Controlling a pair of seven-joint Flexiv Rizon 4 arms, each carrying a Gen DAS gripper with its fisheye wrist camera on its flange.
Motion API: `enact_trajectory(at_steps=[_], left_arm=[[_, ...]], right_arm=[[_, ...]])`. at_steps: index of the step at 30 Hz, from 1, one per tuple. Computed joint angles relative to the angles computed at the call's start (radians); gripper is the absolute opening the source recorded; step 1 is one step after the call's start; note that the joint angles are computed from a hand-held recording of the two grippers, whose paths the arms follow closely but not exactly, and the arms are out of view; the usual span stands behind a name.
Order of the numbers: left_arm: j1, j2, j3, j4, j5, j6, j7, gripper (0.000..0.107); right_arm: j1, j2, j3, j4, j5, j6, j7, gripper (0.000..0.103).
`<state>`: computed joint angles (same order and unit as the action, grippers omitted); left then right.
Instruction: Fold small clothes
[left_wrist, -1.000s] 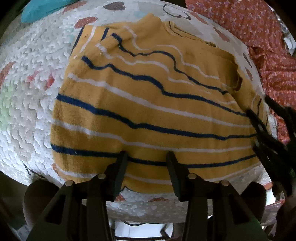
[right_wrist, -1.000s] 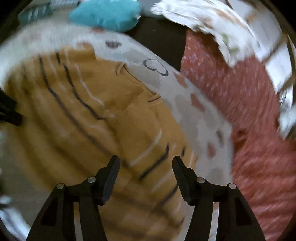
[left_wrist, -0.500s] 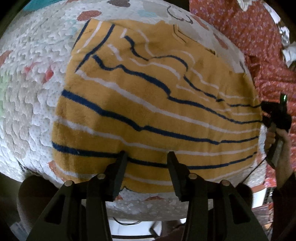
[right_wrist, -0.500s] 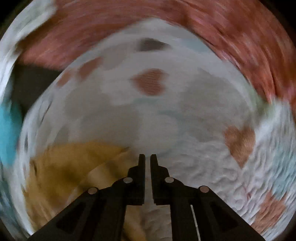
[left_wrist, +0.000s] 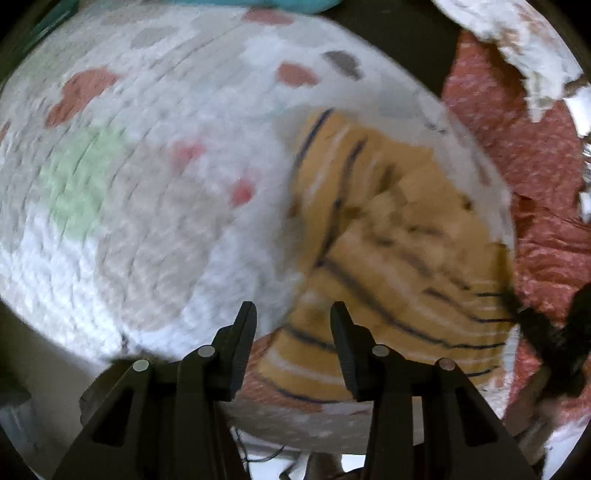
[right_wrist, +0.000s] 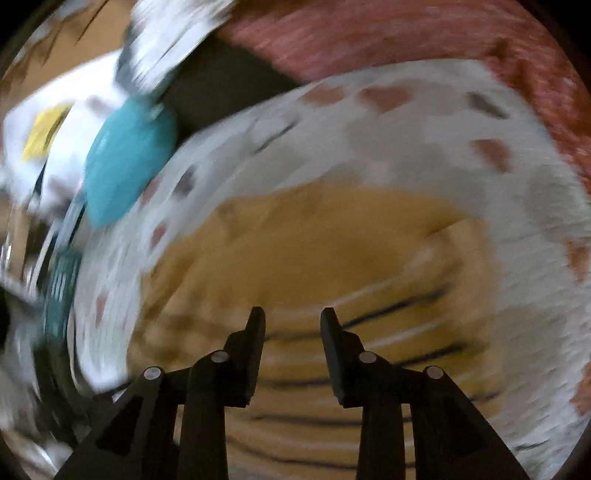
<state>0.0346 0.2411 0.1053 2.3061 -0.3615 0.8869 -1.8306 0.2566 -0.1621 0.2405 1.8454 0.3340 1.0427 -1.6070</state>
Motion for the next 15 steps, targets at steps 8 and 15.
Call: enact_trajectory(at_steps=[8, 15], left_arm=[[0.020, -0.280, -0.057, -0.295, 0.068, -0.044, 0.117, 0.044], [0.010, -0.410, -0.048, -0.462, 0.157, -0.142, 0.055, 0.006]], right_arm=[[0.060, 0.011, 0.026, 0.123, -0.073, 0.052, 0.056, 0.033], [0.042, 0.048, -0.014, 0.154, -0.139, 0.081, 0.090, 0.033]])
